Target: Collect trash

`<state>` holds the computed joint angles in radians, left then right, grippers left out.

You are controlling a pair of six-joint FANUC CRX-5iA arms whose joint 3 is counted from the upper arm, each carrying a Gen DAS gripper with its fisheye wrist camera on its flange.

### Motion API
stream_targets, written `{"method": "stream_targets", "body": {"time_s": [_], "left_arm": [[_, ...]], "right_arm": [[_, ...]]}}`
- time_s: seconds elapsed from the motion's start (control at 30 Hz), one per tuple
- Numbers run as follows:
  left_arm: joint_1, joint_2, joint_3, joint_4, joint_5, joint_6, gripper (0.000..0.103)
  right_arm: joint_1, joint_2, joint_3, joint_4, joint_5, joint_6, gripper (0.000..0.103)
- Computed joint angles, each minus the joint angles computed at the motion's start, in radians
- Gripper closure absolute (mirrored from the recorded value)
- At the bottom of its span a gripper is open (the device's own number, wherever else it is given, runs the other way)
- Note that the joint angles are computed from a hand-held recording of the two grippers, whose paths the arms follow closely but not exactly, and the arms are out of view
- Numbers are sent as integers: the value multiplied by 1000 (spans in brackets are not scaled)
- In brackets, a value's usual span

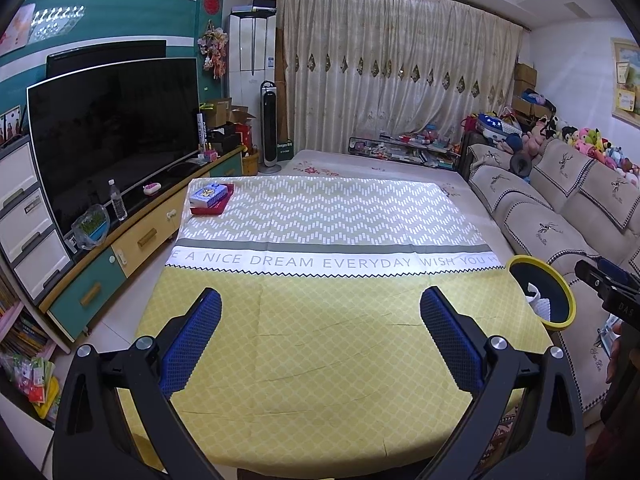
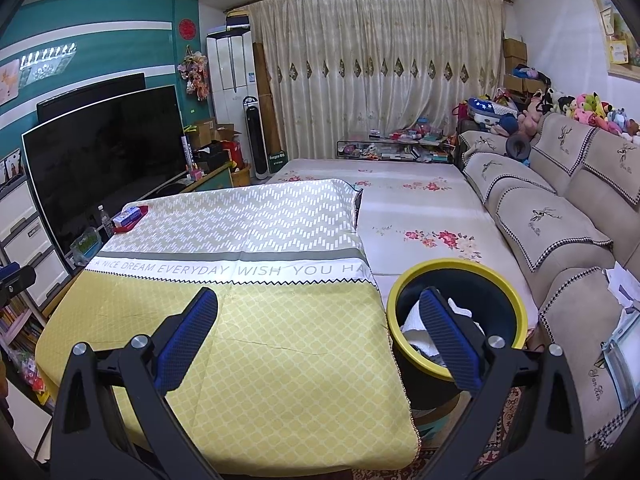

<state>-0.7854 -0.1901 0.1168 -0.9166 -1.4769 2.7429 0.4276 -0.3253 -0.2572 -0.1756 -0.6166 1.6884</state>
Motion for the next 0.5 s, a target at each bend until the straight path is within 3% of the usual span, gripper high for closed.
{"method": "stream_targets", "body": {"time_s": [0.5], "left_arm": [[13,3,-5,17,14,-9,5]], "right_arm": [[-4,6,2,-6,-3,2,7]]}}
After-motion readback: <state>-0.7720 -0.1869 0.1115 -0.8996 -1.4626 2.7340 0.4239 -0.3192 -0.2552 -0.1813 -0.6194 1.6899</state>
